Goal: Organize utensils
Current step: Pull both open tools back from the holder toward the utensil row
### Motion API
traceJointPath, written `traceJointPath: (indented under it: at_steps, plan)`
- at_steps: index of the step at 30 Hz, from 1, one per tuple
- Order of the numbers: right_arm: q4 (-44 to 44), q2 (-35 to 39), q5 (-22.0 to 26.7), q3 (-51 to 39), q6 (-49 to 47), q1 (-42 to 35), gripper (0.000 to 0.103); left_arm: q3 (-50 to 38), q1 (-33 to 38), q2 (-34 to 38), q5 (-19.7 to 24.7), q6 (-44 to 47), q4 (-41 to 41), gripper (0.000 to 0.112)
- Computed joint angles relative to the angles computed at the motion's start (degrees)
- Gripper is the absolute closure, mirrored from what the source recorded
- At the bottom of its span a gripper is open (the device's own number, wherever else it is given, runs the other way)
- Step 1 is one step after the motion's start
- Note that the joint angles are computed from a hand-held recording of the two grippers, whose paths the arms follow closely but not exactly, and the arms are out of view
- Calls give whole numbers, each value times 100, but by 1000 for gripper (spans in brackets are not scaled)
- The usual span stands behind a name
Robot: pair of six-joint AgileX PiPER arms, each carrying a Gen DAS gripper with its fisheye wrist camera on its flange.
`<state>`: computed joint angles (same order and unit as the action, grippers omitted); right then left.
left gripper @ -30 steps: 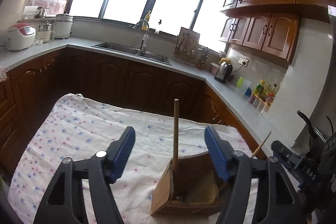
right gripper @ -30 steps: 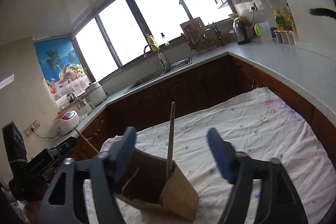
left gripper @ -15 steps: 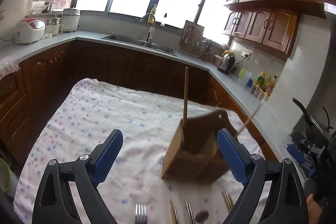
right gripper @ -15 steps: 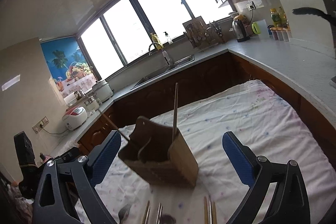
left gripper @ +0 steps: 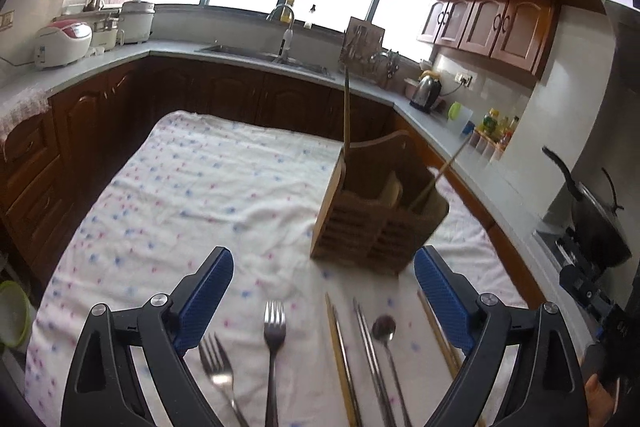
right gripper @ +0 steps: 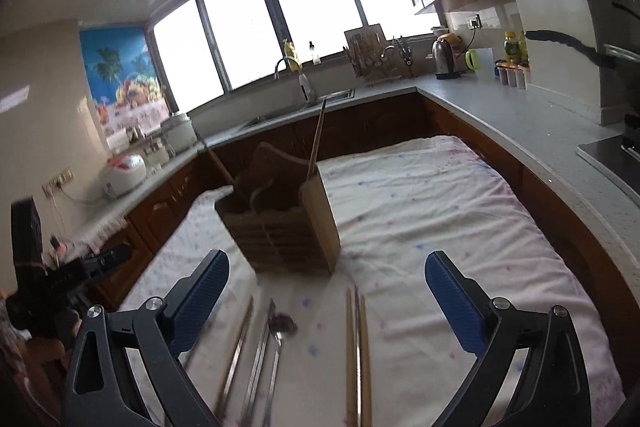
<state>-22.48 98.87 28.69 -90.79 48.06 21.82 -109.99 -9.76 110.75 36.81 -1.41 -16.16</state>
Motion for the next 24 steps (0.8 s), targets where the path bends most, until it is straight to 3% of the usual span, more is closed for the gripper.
traceJointPath:
  at_steps: [12, 24]
  plan:
    - [-126, -399, -61, 1002, 386, 153, 3, 1096, -154, -650, 100, -385, 463, 20]
    - [601, -255, -95, 972, -317, -129, 4, 346, -478, -165, 684, -702, 1053, 22]
